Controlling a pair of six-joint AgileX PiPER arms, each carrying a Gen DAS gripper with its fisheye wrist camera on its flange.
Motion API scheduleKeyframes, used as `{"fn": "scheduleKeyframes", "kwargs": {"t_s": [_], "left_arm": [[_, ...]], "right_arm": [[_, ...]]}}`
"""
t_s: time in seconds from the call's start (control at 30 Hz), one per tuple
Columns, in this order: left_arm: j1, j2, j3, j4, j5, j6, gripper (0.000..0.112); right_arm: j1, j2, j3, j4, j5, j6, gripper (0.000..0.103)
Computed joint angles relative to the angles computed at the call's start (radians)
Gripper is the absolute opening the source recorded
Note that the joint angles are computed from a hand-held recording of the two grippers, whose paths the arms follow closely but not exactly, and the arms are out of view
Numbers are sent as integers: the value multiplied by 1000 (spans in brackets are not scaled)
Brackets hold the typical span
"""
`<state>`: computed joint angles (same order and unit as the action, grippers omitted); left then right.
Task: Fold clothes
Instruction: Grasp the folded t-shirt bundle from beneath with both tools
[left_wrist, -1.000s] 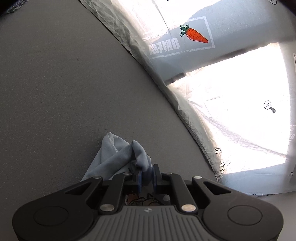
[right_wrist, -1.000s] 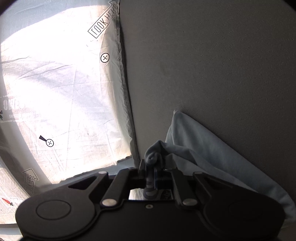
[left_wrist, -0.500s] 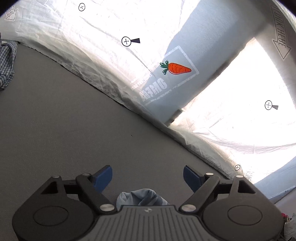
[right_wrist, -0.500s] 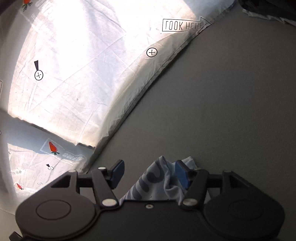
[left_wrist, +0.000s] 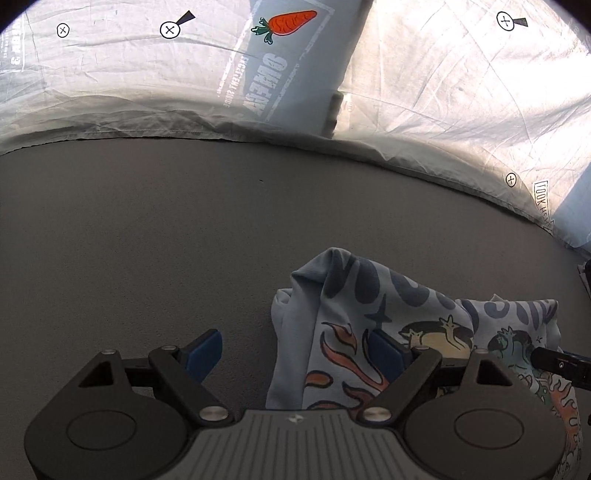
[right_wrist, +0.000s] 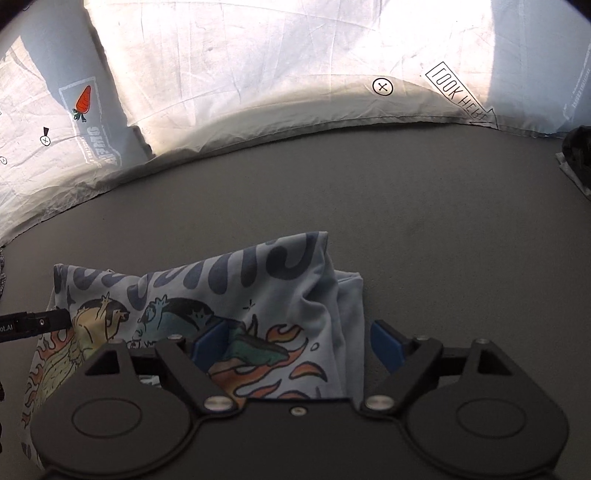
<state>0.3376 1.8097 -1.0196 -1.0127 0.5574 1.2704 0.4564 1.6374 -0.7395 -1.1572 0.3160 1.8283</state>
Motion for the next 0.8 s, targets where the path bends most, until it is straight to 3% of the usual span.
{"fn": "scheduleKeyframes", "kwargs": {"t_s": [0.2,0.37,0.57,0.63,0.7,0.77,0.8], "left_arm": [[-4,21,10,-34,-13,60,90],[13,50,2,-83,18,88,94],[0,33,60,-189,-10,226,98],[1,33,57,-178,11,216,98],[9,29,52,-164,56,211,95],[19,14,69,-177,101,238,81],[20,7,84,-197,104,256,79]], "right_arm": [[-49,38,-22,80,-78,-45,87],[-47,61,-60,177,-59,-136,87],[-21,71,-62,78,-35,-8,87],[-5,72,-55,10,-21,82,86],[12,67,-48,-38,-17,142,77],[23,60,-39,-82,-23,205,67],[29,59,-35,-102,-21,241,65]]}}
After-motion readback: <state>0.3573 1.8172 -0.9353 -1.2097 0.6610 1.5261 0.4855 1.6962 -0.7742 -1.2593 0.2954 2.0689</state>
